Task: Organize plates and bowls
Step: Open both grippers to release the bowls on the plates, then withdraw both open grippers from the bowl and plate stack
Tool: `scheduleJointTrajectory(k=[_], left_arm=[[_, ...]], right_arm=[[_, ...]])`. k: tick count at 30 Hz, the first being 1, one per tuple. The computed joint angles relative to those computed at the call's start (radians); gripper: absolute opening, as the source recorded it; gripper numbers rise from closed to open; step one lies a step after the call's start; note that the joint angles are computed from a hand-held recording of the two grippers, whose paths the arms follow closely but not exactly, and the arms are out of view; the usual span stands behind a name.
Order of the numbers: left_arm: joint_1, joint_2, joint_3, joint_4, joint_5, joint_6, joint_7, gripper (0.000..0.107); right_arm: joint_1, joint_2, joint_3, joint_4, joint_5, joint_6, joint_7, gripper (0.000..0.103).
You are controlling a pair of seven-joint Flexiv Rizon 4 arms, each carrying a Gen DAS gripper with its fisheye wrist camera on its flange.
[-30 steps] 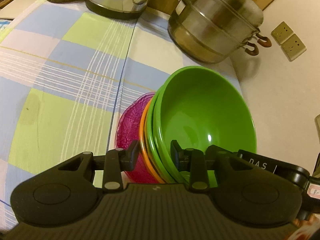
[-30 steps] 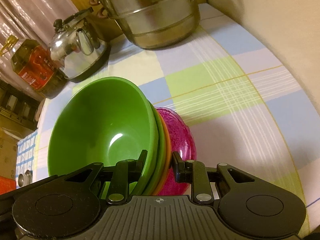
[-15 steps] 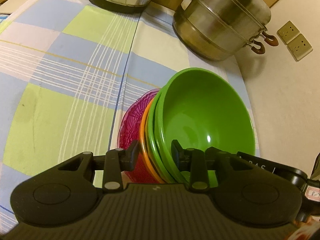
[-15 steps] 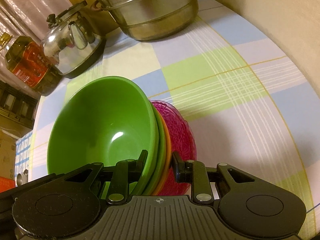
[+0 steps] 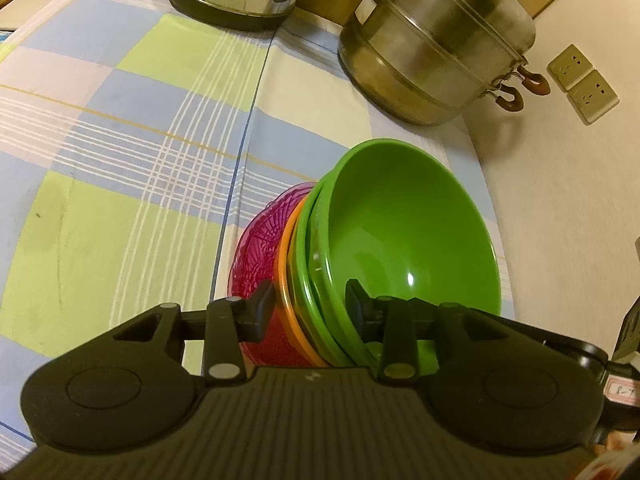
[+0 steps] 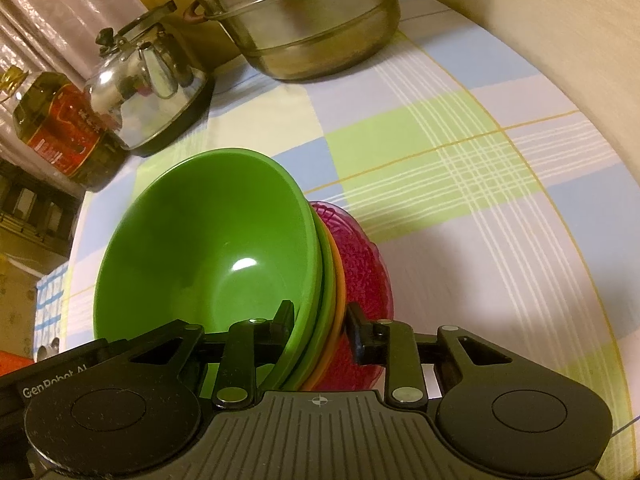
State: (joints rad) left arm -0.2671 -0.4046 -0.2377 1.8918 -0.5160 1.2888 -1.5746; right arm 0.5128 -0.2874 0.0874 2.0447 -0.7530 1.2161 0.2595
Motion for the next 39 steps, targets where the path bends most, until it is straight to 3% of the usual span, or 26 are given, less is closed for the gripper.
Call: scheduleJointTrajectory(k=[2,5,8,13,24,29,39], left_arm=[[-0.007,0.003,0.007,0.006,0.012,0.019,-0.003,0.035],[-0.021,0.015,0.026,0.018,0.041,0.056,-0.028,0.045],[-0.025,0.027,0.039,0.026,0.069,0.075,-0.053,0.052],[-0.023,0.056,0.038,0.059,0.092,0.136,-0.061,0.065],[-0.031,0.137,0.062,0.143,0.170,0.211,-0.097,0.068],[-0.093,0.177,0.155,0.163,0.292,0.218,-0.181,0.069],[-0.120,0.282,0.211,0.247,0.516,0.181,-0.324,0.072]], right_arm=[[0.006,0.006,-0.017,0.012,-0.039,0.023,0.031,0.042],[0.010,0.017,-0.034,0.020,-0.114,0.033,0.079,0.056],[0.002,0.029,-0.029,0.023,-0.155,0.024,0.099,0.060],[-0.013,0.051,-0.014,0.034,-0.218,0.015,0.136,0.063],[-0.062,0.123,0.021,0.077,-0.428,0.016,0.255,0.066],[-0.096,0.171,0.044,0.106,-0.626,0.011,0.350,0.069],[-0.083,0.250,0.141,0.184,-0.570,-0.097,0.329,0.074]])
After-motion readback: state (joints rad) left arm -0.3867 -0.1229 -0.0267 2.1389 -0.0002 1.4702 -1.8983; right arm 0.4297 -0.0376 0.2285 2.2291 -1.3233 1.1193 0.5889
